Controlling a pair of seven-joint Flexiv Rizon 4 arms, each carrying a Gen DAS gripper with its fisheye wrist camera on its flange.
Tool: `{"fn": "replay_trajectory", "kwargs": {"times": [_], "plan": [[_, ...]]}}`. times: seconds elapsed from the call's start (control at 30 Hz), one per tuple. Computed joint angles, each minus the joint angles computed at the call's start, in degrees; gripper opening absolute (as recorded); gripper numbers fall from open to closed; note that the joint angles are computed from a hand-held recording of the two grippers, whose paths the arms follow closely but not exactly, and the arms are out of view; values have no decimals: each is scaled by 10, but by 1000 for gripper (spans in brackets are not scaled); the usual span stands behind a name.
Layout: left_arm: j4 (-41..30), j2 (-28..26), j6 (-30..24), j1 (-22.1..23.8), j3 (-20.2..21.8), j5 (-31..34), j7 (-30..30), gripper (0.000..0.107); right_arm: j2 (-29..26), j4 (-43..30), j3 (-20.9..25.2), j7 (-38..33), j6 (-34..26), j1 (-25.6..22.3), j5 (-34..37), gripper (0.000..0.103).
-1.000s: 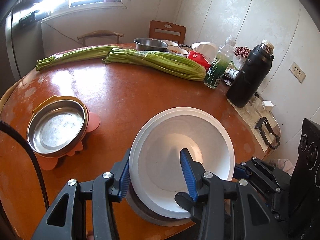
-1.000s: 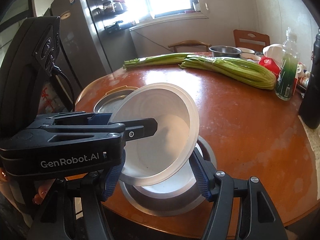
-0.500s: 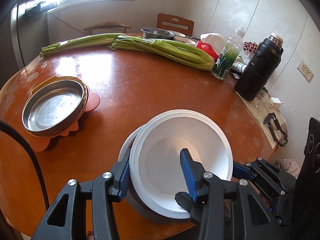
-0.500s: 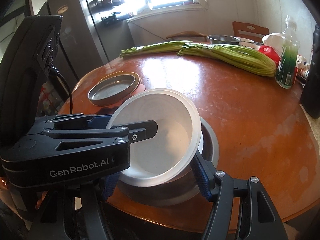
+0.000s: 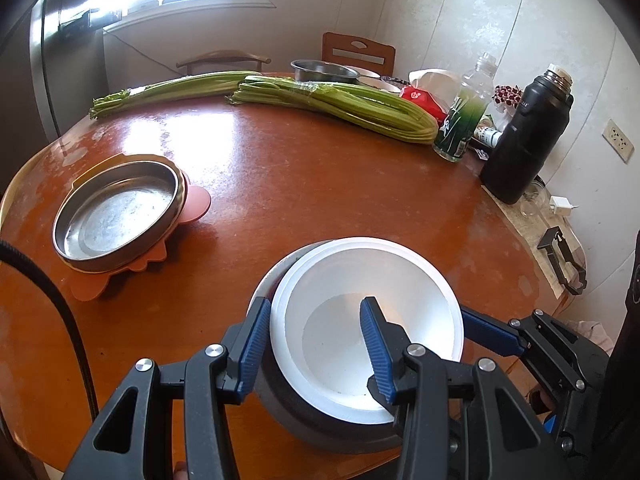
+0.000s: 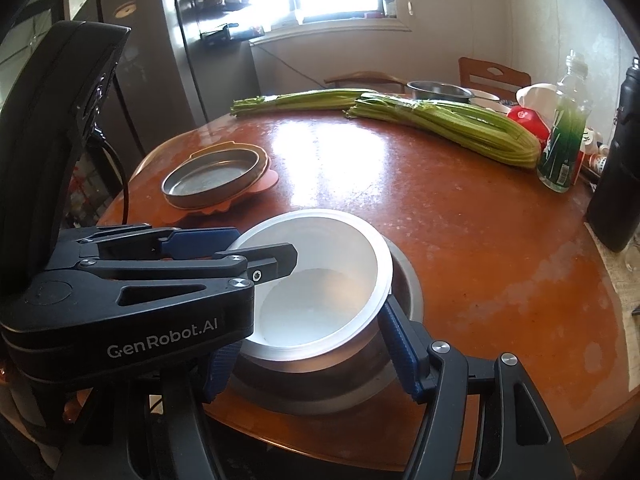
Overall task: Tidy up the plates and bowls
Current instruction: 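Open the left tool to release the paper cup, then close the left tool on the rim of the nested steel bowl stack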
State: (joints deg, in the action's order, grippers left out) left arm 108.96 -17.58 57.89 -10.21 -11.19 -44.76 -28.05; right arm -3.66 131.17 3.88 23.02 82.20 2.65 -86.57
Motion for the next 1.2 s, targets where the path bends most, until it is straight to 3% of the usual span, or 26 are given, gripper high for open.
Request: {"fn": "replay_trajectory", "kwargs": {"times": [0.43, 0.7, 1.03, 1.2], "plan": [[-1, 2, -3, 6, 1, -28, 12, 46, 15, 6, 4, -14, -27, 4, 20, 68], [1, -1, 9, 6, 4, -30, 12, 46, 22, 14, 1, 14, -24, -7, 9, 68], [6, -9, 16, 11, 2, -16, 5, 47, 7, 17, -14, 123, 34, -46, -64, 69], [1, -18, 10, 12, 4, -1, -8, 48, -9, 13, -11, 128, 52, -53, -68, 69]]}}
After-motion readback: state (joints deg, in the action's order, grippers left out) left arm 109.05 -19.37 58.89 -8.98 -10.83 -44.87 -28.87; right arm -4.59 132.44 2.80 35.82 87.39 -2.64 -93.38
